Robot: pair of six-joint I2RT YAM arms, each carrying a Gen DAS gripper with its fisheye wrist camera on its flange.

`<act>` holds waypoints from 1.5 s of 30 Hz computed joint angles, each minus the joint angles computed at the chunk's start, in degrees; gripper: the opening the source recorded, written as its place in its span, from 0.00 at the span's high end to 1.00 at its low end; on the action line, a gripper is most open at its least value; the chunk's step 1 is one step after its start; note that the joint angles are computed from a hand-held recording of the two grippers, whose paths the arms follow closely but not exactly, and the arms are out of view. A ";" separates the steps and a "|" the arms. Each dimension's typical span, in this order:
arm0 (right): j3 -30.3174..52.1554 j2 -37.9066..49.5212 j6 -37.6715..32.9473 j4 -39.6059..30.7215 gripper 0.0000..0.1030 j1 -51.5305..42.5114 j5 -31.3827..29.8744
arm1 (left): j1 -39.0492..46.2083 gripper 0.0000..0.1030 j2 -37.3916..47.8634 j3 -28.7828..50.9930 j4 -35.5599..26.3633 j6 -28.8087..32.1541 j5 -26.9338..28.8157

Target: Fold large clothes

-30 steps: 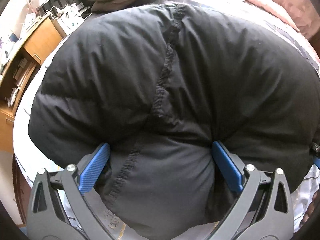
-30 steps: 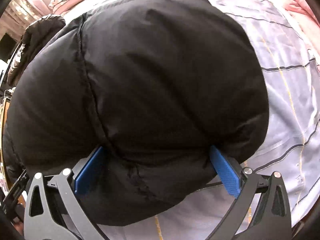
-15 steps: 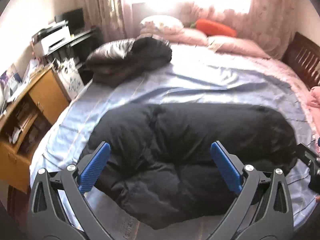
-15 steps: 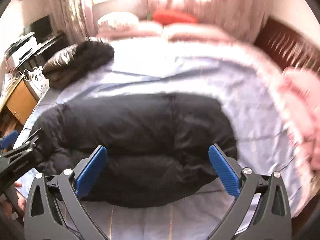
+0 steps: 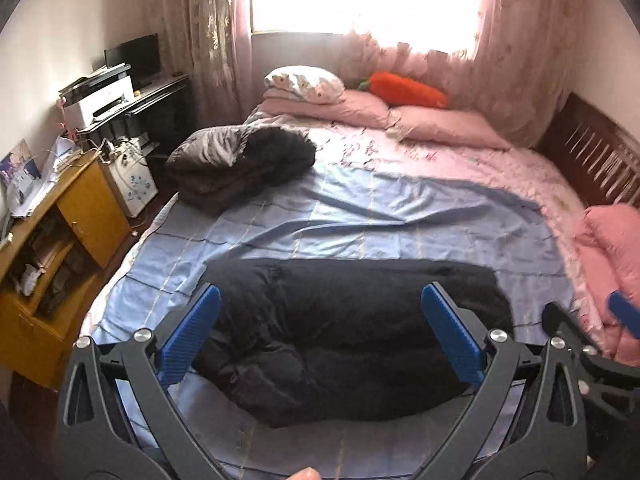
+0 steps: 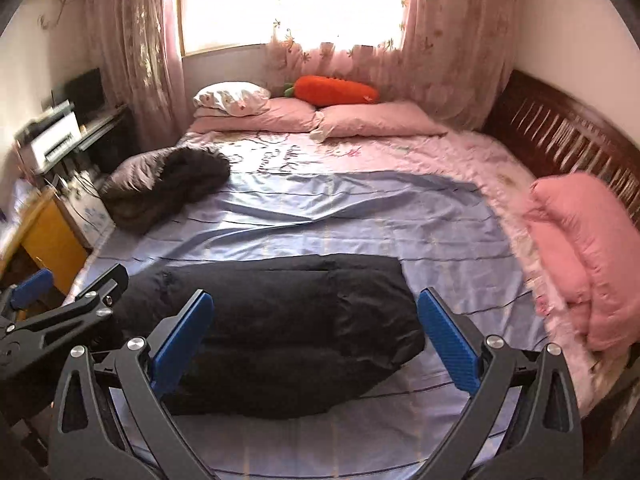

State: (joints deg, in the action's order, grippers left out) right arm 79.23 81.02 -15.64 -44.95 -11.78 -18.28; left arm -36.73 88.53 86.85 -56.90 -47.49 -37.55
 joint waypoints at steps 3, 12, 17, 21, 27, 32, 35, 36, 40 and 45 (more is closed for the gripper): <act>0.03 0.68 -0.39 -1.12 0.01 -1.08 -0.97 | -1.51 0.02 -2.07 -2.30 0.58 0.06 0.02; -3.92 1.58 -1.84 -0.31 0.01 2.77 3.42 | -1.21 0.02 -8.70 -9.38 2.90 0.49 2.03; -6.29 0.29 -1.68 0.85 0.01 5.00 4.45 | -1.09 0.02 -8.97 -9.40 1.69 -1.03 0.47; -7.13 0.45 -1.15 1.39 0.01 5.93 5.04 | -0.77 0.02 -8.74 -9.51 1.87 -1.24 1.09; -7.39 0.54 -1.73 1.40 0.01 6.48 4.94 | 0.17 0.02 -8.86 -9.95 3.38 0.10 4.51; -7.45 0.38 -2.11 1.02 0.01 6.44 4.05 | 0.29 0.02 -8.30 -9.93 3.51 0.40 4.71; -7.32 0.39 -2.04 0.79 0.01 6.23 3.58 | 0.55 0.02 -8.16 -10.17 4.02 0.86 5.16; -7.17 0.51 -2.11 0.70 0.01 6.07 3.39 | 0.59 0.02 -8.07 -10.17 3.98 0.88 5.15; -6.86 0.73 -2.31 0.52 0.01 5.65 2.87 | 0.68 0.02 -8.05 -10.30 4.21 1.14 5.37; -6.66 0.83 -2.66 0.42 0.01 5.54 2.63 | 0.60 0.02 -7.96 -10.37 4.47 1.55 5.62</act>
State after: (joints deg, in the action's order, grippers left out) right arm 72.57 81.85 -18.30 -44.52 -6.24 -15.65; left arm -36.13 80.58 76.48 -52.43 -45.94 -31.93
